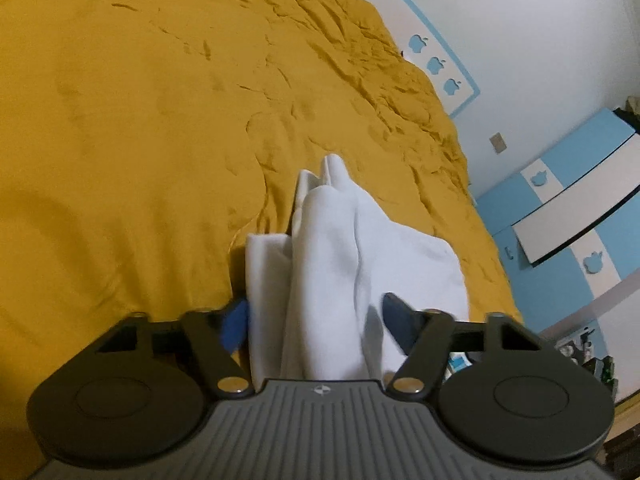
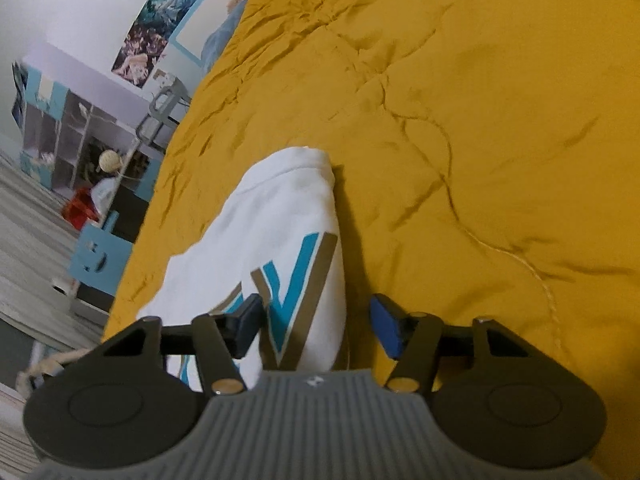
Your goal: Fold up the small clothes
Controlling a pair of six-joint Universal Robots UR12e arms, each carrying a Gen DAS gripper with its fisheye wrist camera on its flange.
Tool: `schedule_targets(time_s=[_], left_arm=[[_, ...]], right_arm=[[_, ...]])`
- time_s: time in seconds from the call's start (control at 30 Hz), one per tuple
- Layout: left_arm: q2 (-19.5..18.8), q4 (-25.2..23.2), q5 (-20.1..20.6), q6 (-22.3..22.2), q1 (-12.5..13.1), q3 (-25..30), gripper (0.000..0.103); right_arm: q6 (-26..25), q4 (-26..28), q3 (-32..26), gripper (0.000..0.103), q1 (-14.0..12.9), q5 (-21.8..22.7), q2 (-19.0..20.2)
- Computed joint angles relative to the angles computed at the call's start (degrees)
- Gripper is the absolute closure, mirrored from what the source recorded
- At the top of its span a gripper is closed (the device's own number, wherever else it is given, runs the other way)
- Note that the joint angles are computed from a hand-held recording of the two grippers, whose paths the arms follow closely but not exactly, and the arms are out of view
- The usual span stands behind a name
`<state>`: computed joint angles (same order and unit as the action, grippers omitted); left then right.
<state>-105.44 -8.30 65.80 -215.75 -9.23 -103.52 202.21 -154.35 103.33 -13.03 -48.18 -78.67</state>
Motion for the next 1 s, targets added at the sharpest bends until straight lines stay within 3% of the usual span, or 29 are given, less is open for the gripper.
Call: schedule_targets(time_s=[0.17, 0.23, 0.33, 0.6, 0.83, 1.0], left_arm=[[-0.89, 1.34, 0.25, -1.6, 0.19, 0.43, 0.064], [-0.62, 1.52, 0.92, -1.16, -0.05, 0.33, 0.071], [0.31, 0.34, 5.09, 1.7, -1.43, 0.84, 0.075], [4.08, -2.05, 16.4, 9.45, -5.77, 1.99, 0.079], [7.5, -2.56, 21.4, 12.84, -9.28, 2.98, 0.081], [10.01, -2.24, 23.55, 14.28, -11.89, 2.98, 0.081]], right_arm=[[3.63, -1.67, -1.49, 0.066, -0.19, 2.24, 2.51], [4.51, -1.82, -1.87, 0.08, -0.23, 3.01, 3.01], [3.28, -2.72, -1.98, 0.092, 0.09, 2.19, 2.65], [-0.58, -5.79, -2.22, 0.095, 0.87, -0.36, -1.08], [-1.69, -7.18, -0.93, 0.095, -0.14, 0.08, -6.36], [-1.8, -9.03, 2.06, 0.095, -2.65, 2.35, -11.64]])
